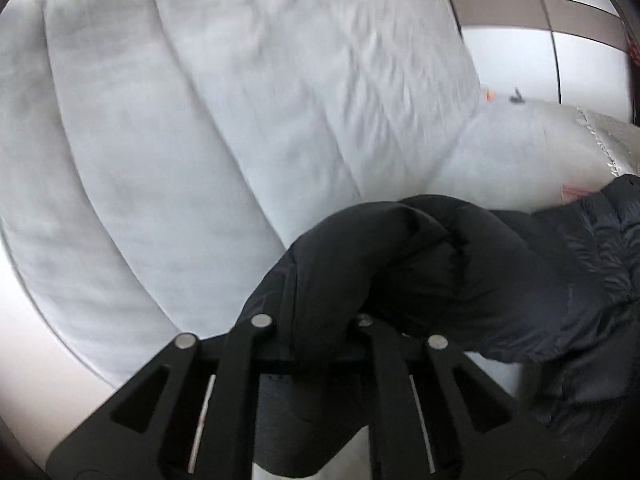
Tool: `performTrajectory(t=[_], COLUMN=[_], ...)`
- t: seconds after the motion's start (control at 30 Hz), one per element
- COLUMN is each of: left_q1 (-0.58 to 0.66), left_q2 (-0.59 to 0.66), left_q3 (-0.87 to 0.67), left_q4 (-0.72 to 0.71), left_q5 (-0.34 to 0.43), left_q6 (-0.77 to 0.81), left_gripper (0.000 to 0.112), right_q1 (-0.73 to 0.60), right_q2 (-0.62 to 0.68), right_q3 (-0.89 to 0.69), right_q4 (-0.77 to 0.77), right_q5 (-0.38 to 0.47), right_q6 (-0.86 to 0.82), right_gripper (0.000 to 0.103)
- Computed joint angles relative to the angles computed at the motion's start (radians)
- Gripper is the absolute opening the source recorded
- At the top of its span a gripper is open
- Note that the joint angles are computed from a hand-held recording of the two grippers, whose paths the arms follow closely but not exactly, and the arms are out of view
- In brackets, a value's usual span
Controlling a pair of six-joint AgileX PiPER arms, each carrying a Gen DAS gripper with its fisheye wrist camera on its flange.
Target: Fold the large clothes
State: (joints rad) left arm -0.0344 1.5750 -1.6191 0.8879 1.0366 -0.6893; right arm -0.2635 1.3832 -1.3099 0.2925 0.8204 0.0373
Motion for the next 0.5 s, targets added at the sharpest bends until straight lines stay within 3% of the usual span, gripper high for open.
performTrajectory(t=[0.07,0.13,0.27,0.37,0.43,0.5], left_q1=[-0.023,-0.004,0.037,0.009,-0.051,-0.127], left_q2=[-0.014,0.007,0.027,-0.063,-0.114,-0.131], left_q3=[0.016,0.005,-0.022,0.059,0.121,0.156], left_q4=[0.053,-0.011,-0.168,-0.233,-0.239,-0.333], left_q5=[0.018,0.044,0.076,0.027,-0.017,-0.099], left_q6=[-0.021,0.017,0.049,-0.037,-0.134,-0.126], left_gripper=[0.029,0.057,0.061,0.070,0.074,0.079], right_q1=[0.063,0.131,0.245,0.317,0.394,0.445], right_q2=[0.003,0.012,0.066,0.159,0.233,0.251], right_q3=[-0.005,-0.014,-0.028,-0.059,-0.086,-0.085], right_q4=[-0.034,-0.067,-0.053,-0.041,-0.126,-0.187], right_q5=[0.002,0.011,0.041,0.107,0.155,0.150], right_q6=[0.000,-0.002,-0.039,-0.059,-0.015,0.018], right_gripper=[0.062,0.063,0.064,0.064,0.067,0.071])
